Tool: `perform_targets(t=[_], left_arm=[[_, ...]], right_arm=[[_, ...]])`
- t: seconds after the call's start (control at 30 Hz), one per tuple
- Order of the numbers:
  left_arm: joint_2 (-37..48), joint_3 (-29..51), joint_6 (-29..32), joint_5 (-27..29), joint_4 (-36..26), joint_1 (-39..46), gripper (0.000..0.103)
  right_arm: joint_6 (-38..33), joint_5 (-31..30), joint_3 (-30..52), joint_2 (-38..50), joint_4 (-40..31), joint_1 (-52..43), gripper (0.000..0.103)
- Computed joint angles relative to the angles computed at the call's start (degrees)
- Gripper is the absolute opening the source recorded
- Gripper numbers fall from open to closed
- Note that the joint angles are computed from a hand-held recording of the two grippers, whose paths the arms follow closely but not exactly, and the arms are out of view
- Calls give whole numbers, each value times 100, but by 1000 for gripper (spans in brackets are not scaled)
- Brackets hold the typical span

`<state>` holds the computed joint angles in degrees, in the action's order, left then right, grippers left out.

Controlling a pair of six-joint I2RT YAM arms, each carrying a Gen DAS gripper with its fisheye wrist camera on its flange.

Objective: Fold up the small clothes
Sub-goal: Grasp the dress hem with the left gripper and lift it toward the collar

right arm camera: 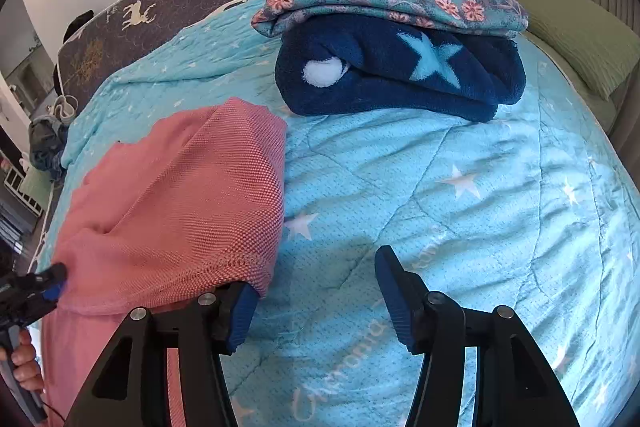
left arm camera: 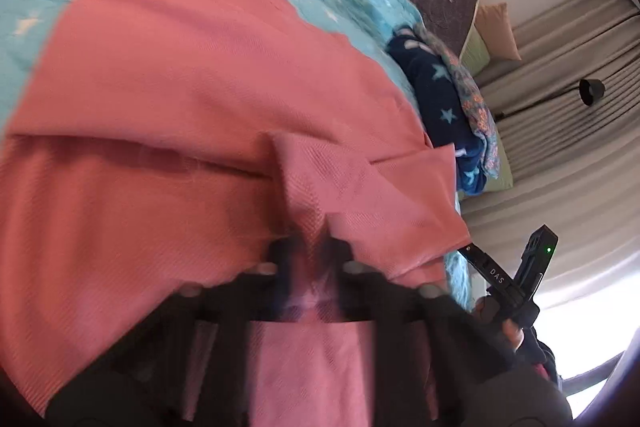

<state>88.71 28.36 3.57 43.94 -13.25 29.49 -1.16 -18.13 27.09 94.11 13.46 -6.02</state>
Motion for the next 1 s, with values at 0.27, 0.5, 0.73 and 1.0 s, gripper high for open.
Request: perform_targets(t=[0.27,0.5,0.73,1.0], left_arm=[[-2512,1272,-131,454,-1435,-109,5],[-2611,2579,128,57,-1887,-260,5],[-1585,2133,1208,-109,-1463,704,5],[743,1572,2108,-1052,-324,1464,8]], right_arm=[[138,41,152,-41,42,374,69],[274,1123,637,394,-15,1325,71],[57,947,466,184,-74,1021,73],[-118,330,340,-612,-965,540,73]])
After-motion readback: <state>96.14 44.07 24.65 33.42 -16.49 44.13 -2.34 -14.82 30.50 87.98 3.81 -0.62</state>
